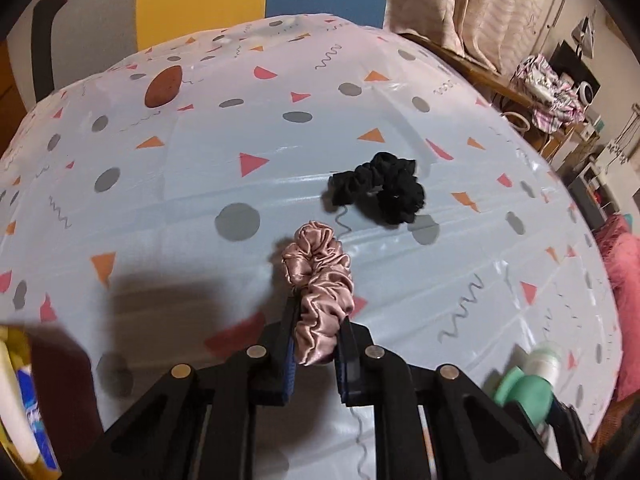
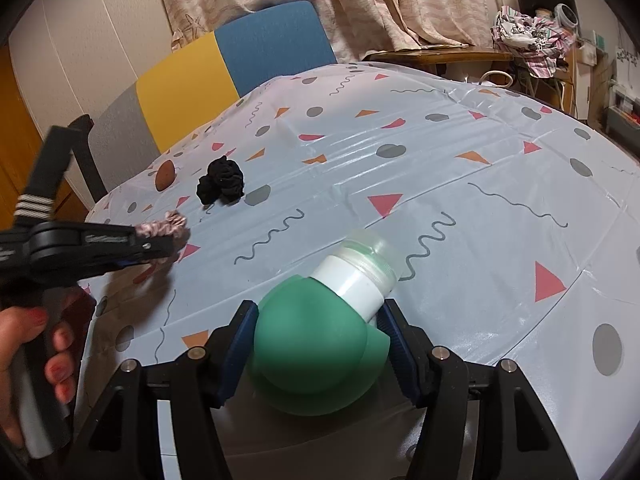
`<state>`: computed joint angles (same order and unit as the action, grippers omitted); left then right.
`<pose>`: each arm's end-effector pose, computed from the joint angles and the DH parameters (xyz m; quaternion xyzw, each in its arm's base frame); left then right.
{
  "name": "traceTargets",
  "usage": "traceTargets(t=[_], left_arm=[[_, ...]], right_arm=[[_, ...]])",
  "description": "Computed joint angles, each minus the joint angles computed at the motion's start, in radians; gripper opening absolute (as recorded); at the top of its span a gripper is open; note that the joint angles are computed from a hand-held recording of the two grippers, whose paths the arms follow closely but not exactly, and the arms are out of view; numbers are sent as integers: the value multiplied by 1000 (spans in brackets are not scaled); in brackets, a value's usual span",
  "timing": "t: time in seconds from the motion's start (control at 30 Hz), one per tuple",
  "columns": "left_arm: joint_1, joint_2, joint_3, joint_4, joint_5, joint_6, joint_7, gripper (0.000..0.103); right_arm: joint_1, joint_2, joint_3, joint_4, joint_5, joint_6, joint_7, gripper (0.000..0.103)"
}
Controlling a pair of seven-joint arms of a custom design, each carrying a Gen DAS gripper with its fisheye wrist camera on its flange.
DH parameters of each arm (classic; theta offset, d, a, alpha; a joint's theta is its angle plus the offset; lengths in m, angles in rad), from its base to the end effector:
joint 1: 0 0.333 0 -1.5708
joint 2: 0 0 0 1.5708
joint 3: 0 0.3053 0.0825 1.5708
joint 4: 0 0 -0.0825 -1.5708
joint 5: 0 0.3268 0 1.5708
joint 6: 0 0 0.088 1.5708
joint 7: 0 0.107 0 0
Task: Organize rigid objects
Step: 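Grasp the pink satin scrunchie with the left tool while the right holds the bottle, then carry the pink scrunchie into the tray with the left tool and release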
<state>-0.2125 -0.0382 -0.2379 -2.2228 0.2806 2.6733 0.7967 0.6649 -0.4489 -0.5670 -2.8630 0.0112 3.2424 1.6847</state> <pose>0.4576 -0.2318 0.4657 -0.7173 0.6476 -0.2185 0.1354 0.3650 0.0304 0.4215 -0.6268 0.6767 -0.1384 0.3606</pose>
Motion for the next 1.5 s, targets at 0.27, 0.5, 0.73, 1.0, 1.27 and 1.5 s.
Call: traceTargets(t=[0.27, 0.5, 0.73, 1.0, 1.27, 1.5], left_arm=[[-15, -210, -17, -151, -181, 64, 128, 14], [-17, -436, -13, -288, -358, 55, 242, 14], [36, -690, 5, -418, -432, -28, 308, 14], [200, -1021, 80, -562, -430, -228, 365, 14], [280, -1136, 134, -681, -482, -316, 448, 14], [344, -1071, 132, -723, -500, -280, 487, 33]], right_arm=[[-39, 13, 44, 3, -5, -4, 9, 63], [-82, 28, 92, 7, -15, -9, 19, 63], [-135, 39, 149, 10, -26, -18, 31, 63], [-191, 49, 210, 14, -40, -28, 45, 63], [-279, 59, 304, 20, -66, -45, 67, 63], [-377, 68, 406, 30, -107, -67, 100, 64]])
